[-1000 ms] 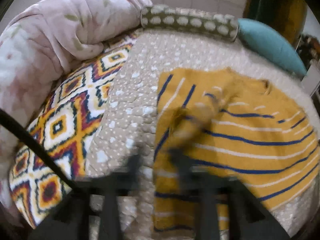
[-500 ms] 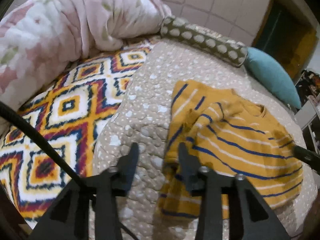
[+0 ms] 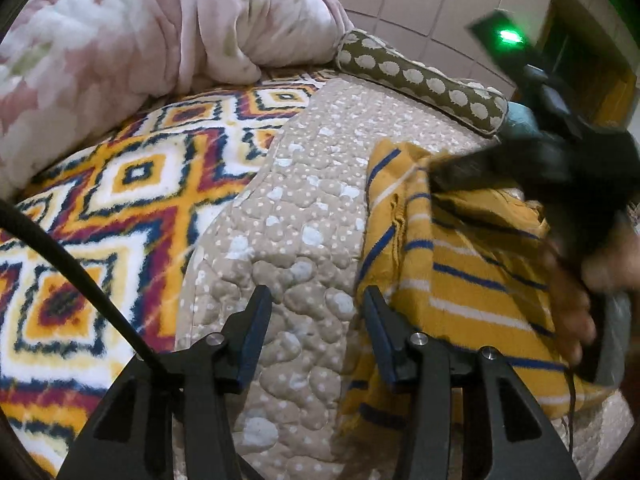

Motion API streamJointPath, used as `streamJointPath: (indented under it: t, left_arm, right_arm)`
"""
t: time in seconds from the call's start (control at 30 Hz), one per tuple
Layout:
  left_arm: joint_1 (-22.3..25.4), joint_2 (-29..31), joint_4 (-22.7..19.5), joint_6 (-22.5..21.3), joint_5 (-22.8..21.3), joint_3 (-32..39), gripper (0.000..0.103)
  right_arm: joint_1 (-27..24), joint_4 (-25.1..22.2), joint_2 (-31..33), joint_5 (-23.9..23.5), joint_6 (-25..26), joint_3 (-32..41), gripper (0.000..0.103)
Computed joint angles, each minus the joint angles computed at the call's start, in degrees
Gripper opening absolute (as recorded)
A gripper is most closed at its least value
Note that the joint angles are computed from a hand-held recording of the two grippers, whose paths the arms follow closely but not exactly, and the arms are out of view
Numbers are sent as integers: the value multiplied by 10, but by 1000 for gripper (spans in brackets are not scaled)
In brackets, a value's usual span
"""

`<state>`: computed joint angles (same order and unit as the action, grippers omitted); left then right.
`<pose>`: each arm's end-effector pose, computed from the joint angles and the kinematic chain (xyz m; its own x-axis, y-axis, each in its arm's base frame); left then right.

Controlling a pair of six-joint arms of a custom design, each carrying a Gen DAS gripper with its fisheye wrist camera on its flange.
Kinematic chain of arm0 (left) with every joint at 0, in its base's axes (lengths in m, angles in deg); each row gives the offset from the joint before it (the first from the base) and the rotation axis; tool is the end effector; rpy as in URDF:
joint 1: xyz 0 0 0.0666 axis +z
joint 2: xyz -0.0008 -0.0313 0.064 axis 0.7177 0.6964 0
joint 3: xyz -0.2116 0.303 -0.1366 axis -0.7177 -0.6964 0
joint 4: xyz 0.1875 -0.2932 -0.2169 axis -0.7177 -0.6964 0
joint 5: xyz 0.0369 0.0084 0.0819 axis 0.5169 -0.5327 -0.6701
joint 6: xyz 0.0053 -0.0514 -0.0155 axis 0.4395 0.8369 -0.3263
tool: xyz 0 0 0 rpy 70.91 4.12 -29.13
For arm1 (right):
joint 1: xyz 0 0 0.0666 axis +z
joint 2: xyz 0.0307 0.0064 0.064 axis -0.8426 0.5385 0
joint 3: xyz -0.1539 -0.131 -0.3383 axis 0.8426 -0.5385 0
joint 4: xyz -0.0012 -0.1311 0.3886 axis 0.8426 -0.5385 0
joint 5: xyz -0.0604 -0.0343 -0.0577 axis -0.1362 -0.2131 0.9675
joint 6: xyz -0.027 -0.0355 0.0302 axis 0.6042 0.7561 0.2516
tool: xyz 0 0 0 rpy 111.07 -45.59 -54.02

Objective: Fold small clothes

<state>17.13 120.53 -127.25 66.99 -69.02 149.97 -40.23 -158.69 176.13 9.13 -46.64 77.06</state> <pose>0.4954 -0.2685 0.4091 -0.7909 -0.0679 -0.6081 0.0885 0.9706 -0.2236 0.6146 0.1875 0.4319 -0.8748 -0.1661 -0.4551 -0.1838 0.9829 -0.0055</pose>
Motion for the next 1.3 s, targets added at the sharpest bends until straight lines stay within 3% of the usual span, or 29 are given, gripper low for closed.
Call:
streamJointPath:
  t: [0.37,0.47,0.5,0.6,0.77,0.9,1.03,1.17,1.3]
  left_arm:
    - [-1,-5,-25,6,4,8,46]
    - [5,-21,-13,24,20,-2,46]
    - [5,-27,-6,28,17,-6,46]
    - [1,-34,8,26,2,-8,46]
    - [-20,-27,17,13,-23,-2,46]
    - [-34,-4,3,8,-30,22,50]
    - [-33,18,-34,10,-23,41,51]
    - [-19,18,-21,27,17,31,59]
    - [-18,20,-16,25,26,29,62]
  right_arm:
    - [6,-74,78,37,15,136,7]
    - [1,-56,59,41,-7,140,31]
    - [-2,-47,47,32,-15,131,38]
    - [-12,-35,-3,12,-24,81,38]
    - [-30,-17,-109,17,-32,-67,38]
    - [-32,-13,-127,29,-30,-103,36]
    - [-19,-10,-93,25,-24,-78,36]
    - [-15,-48,-5,4,-18,12,36]
    - [-5,-78,73,30,6,105,36]
